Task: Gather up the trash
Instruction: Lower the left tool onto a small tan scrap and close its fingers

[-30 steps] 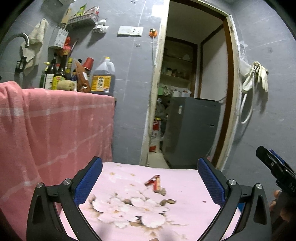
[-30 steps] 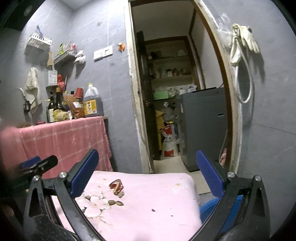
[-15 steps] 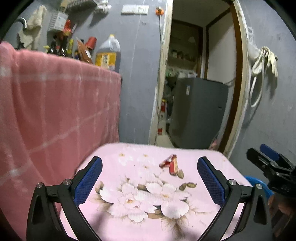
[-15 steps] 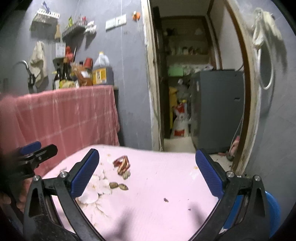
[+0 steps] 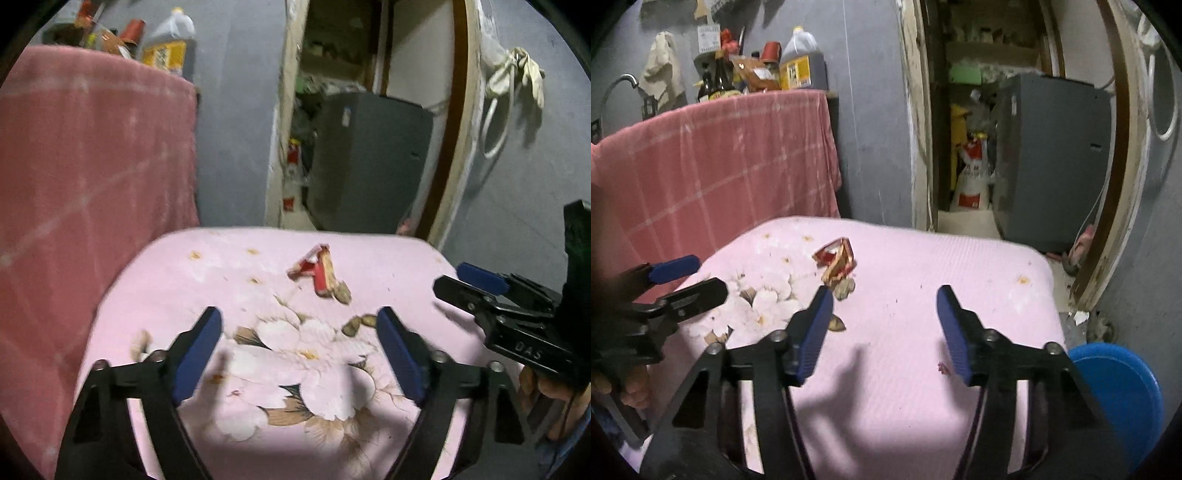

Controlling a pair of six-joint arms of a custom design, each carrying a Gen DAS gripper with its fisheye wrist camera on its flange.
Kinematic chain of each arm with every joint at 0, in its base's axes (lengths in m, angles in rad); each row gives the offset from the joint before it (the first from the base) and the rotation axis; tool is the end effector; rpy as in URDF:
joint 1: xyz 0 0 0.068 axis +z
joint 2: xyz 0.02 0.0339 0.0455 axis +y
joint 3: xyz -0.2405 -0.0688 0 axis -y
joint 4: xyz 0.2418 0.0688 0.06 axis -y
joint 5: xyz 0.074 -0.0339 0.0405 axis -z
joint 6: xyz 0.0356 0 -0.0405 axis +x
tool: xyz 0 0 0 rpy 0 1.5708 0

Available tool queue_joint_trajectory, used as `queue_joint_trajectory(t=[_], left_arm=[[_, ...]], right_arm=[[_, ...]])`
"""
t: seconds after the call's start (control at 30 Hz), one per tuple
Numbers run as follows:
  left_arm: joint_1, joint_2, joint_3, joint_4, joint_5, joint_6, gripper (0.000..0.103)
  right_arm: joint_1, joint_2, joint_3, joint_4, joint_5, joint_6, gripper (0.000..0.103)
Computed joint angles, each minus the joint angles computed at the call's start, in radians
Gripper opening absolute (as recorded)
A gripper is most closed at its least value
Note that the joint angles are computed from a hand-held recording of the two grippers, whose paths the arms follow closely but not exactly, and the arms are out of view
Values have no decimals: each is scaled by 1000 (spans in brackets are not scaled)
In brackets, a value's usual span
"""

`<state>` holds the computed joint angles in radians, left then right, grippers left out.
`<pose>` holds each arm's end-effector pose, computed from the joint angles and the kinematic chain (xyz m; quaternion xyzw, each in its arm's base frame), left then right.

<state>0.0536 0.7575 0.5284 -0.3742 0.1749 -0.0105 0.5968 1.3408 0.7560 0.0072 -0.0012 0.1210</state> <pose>0.1842 0.0037 0.2204 0.0123 0.8827 -0.0673 0.4649 0.2413 0.1640 0.2044 -0.2075 0.8544 0.1678 0.4459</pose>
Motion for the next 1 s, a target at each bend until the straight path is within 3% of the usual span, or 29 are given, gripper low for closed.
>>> queue_joint_trajectory(t=[0.4, 0.63, 0.77, 1.0], left_arm=[[-58, 310, 128, -23, 73, 35, 39], [-50, 399, 192, -48, 141, 45, 27], [-25, 455, 238, -67, 186, 60, 12], [28, 449, 255, -100, 217, 19, 11]], right_arm=[[-38, 105, 79, -69, -66, 29, 45], [-36, 124, 102, -99, -69, 29, 44], [-25, 139, 119, -111, -61, 24, 44], [-10, 169, 148, -135, -71, 11, 40]])
